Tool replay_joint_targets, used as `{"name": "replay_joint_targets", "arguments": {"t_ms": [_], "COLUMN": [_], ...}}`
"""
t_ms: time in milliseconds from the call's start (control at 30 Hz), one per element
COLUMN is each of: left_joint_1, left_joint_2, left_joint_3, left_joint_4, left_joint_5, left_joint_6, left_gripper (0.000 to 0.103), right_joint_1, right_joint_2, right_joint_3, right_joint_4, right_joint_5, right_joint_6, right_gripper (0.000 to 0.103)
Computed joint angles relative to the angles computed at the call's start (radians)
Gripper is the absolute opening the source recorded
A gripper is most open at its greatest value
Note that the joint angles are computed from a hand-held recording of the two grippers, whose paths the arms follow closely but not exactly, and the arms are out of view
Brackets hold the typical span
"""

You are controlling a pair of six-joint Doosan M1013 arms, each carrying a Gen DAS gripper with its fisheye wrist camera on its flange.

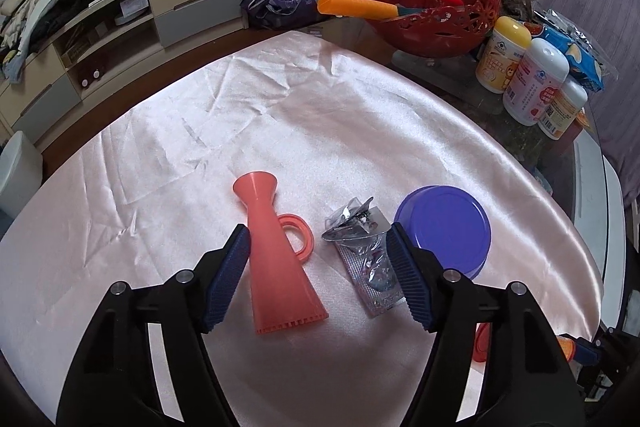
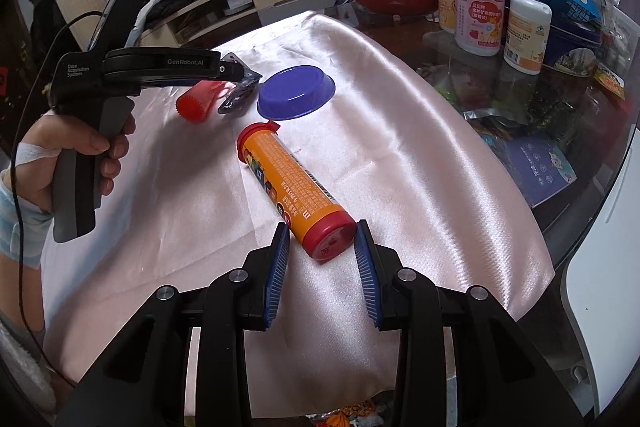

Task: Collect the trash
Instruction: 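Grasp the pink cone with the left tool while the right tool grasps the orange M&M tube, then carry the cone and tube over the black bin and open both tools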

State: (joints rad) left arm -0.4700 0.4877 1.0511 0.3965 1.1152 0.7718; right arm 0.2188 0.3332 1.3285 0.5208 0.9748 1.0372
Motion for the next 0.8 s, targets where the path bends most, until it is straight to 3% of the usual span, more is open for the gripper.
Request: {"name": "replay_joint_targets", "arguments": {"t_ms": [200, 300, 467, 633, 800], "left_joint_1": [0.004, 0.010, 0.019, 0.014, 0.008], "left_joint_2": [-0.038, -0.048, -0.040, -0.024, -0.032], "left_joint_3": [0.060, 0.078, 0.073, 0.064, 0.072], "left_joint_4": [0.002, -0.003, -0.020, -0.005, -0.016], "left_joint_5": [-0.016, -0.014, -0.008, 0.002, -0.004], "left_joint_6": [-0.008, -0.005, 0.006, 0.013, 0.025], "left_gripper": [0.066, 0.057, 0.052, 0.038, 0.036], "right_joint_1": [0.003, 0.003, 0.005, 0.005, 0.008], "right_joint_2": [-0.002, -0.002, -0.001, -0.002, -0.002], "right_joint_3": [0.002, 0.002, 0.002, 0.002, -0.003], "right_joint_4": [-0.007, -0.006, -0.012, -0.011, -0.032], "right_joint_5": [-0.007, -0.007, -0.010, -0.010, -0.004], "right_joint_6": [0.005, 0.005, 0.008, 0.008, 0.030], "right_gripper": [0.035, 0.035, 0.035, 0.035, 0.034]}}
